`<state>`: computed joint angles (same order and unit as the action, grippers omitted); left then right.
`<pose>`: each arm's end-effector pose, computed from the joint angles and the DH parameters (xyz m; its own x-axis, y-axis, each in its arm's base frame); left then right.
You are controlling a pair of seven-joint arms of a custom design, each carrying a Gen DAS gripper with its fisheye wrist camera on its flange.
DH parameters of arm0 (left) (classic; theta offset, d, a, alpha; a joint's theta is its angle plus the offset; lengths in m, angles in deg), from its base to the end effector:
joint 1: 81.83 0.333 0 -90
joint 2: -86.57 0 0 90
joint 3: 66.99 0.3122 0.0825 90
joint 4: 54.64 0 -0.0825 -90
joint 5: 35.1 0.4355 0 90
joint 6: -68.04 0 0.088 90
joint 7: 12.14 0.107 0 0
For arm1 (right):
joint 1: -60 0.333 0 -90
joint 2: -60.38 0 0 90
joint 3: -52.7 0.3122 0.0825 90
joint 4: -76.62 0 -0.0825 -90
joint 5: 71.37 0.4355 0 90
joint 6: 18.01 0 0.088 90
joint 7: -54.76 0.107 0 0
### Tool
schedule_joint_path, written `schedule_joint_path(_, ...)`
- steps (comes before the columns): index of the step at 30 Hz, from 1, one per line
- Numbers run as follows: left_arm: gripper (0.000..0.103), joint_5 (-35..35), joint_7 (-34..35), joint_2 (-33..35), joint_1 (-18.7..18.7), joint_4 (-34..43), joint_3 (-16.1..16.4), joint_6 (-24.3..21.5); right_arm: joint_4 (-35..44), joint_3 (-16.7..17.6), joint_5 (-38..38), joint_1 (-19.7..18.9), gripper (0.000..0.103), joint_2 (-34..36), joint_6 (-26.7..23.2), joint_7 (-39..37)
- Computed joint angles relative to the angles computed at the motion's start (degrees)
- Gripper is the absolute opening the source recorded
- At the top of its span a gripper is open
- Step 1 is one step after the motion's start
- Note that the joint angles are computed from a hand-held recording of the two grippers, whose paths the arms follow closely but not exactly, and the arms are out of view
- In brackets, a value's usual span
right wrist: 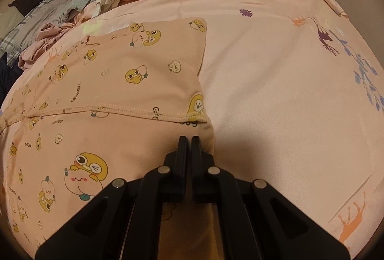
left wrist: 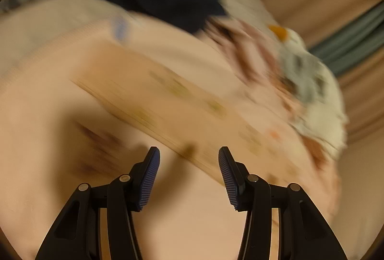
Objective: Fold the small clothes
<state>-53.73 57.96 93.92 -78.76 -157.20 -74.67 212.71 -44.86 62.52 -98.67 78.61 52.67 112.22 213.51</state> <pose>0.6906 -0.0485 0.5238 0.3123 -0.8216 0.4769 -0.7646 -0.5153 -0.3871 0.5212 0.2719 0.4773 -0.4196 -0.9070 -0.0353 -0.7861 0.3826 -0.4854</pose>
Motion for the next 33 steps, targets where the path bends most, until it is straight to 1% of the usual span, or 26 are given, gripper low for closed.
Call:
schedule_joint_path(1,0.049,2.7,-1.5,-0.2,1.2,-0.4,-0.4,0.6,-0.2,0.0,-0.1,0.0,0.001,-0.1,0.2,0.4)
schedule_joint_path(2,0.049,1.8,-1.0,-0.1,0.6,-0.7,1.0,1.0,-0.2,0.1,-0.1,0.0,0.001,-0.2,0.3,0.8)
schedule_joint_path(3,0.049,0.1,-0.2,0.1,1.2,-0.7,1.0,0.8,-0.5,0.0,-0.1,-0.1,0.001,-0.4,0.8,1.2)
schedule_joint_path(5,0.049,-10.1,3.1,1.0,3.7,-1.2,0.5,0.1,-0.7,0.1,-0.2,-0.2,0.001,-0.5,1.0,1.8)
schedule_joint_path(6,0.049,-13.0,3.7,1.4,4.3,-1.2,0.3,-0.1,-0.6,0.1,-0.2,-0.2,0.001,-0.4,0.9,2.0)
schedule_joint_path(7,0.049,-17.3,5.0,1.8,5.1,-1.7,0.0,0.3,-0.5,0.2,-0.4,-0.2,0.001,-0.3,0.7,2.2)
schedule_joint_path(8,0.049,-21.7,7.3,2.1,5.8,-2.3,-0.5,1.6,-0.3,0.3,-0.5,-0.2,0.001,-0.2,0.5,2.4)
schedule_joint_path(10,0.049,-34.2,15.1,2.1,7.9,-3.9,-2.7,5.2,0.3,0.4,-0.9,0.0,0.001,0.2,-0.4,2.4)
schedule_joint_path(11,0.049,-36.5,16.4,2.3,7.3,-3.9,-2.0,5.5,0.5,0.3,-1.0,0.0,0.001,0.4,-0.7,2.4)
schedule_joint_path(12,0.048,-38.7,17.3,2.8,7.4,-3.7,-2.0,6.0,0.9,0.4,-1.3,0.1,0.002,0.7,-1.2,2.5)
schedule_joint_path(13,0.038,-40.3,17.9,3.4,7.4,-3.4,-2.0,6.5,1.1,0.3,-1.4,0.2,0.002,0.8,-1.4,2.5)
schedule_joint_path(14,0.022,-39.0,16.5,3.9,7.1,-2.9,-1.6,6.3,1.2,0.3,-1.6,0.3,0.003,0.9,-1.6,2.5)
schedule_joint_path(15,0.017,-34.5,12.7,4.4,6.3,-2.5,-0.7,6.2,1.4,0.2,-1.8,0.4,0.003,1.1,-1.8,2.7)
schedule_joint_path(16,0.012,-31.9,10.8,4.7,6.0,-2.4,-0.5,6.3,1.5,0.2,-1.9,0.5,0.003,1.2,-2.0,2.8)
schedule_joint_path(18,0.01,-30.4,11.1,4.4,6.1,-2.9,-0.9,7.3,1.7,0.1,-2.3,0.7,0.003,1.3,-2.4,3.2)
schedule_joint_path(19,0.008,-28.0,10.1,4.2,5.7,-3.1,-0.8,7.9,1.7,0.1,-2.4,0.8,0.003,1.4,-2.4,3.3)
schedule_joint_path(21,0.008,-21.8,6.2,4.6,4.9,-2.2,-0.1,7.8,1.9,0.0,-2.7,0.9,0.003,1.6,-2.8,3.3)
schedule_joint_path(23,0.004,-7.5,-3.3,4.2,2.2,-1.1,2.0,6.7,2.1,0.0,-2.9,1.1,0.003,1.6,-3.0,3.3)
schedule_joint_path(24,0.004,-3.2,-5.1,5.0,1.9,0.5,2.3,6.1,2.0,-0.1,-3.0,1.1,0.003,1.6,-2.9,3.5)
schedule_joint_path(25,0.004,3.3,-7.2,4.5,0.7,0.7,2.8,6.4,1.9,-0.1,-3.2,1.1,0.003,1.5,-2.8,3.7)
schedule_joint_path(27,0.004,11.5,-7.9,3.3,-0.6,1.4,2.4,7.2,1.1,-0.1,-3.5,1.1,0.003,1.1,-1.8,4.4)
schedule_joint_path(28,0.004,12.5,-7.0,2.6,-0.6,1.6,1.7,7.8,0.7,-0.2,-3.7,1.0,0.003,0.8,-1.2,4.7)
schedule_joint_path(30,0.004,10.9,-4.5,2.5,-0.5,2.8,0.0,8.5,-0.6,-0.3,-3.7,0.7,0.003,-0.1,0.8,5.5)
schedule_joint_path(31,0.004,7.2,-1.4,2.5,-0.3,4.0,-1.7,9.0,-1.3,-0.2,-3.6,0.5,0.003,-0.5,1.7,5.8)
schedule_joint_path(33,0.004,2.8,2.6,2.6,-0.7,5.3,-3.8,10.3,-3.3,-0.4,-2.8,-0.1,0.003,-1.8,5.0,6.7)
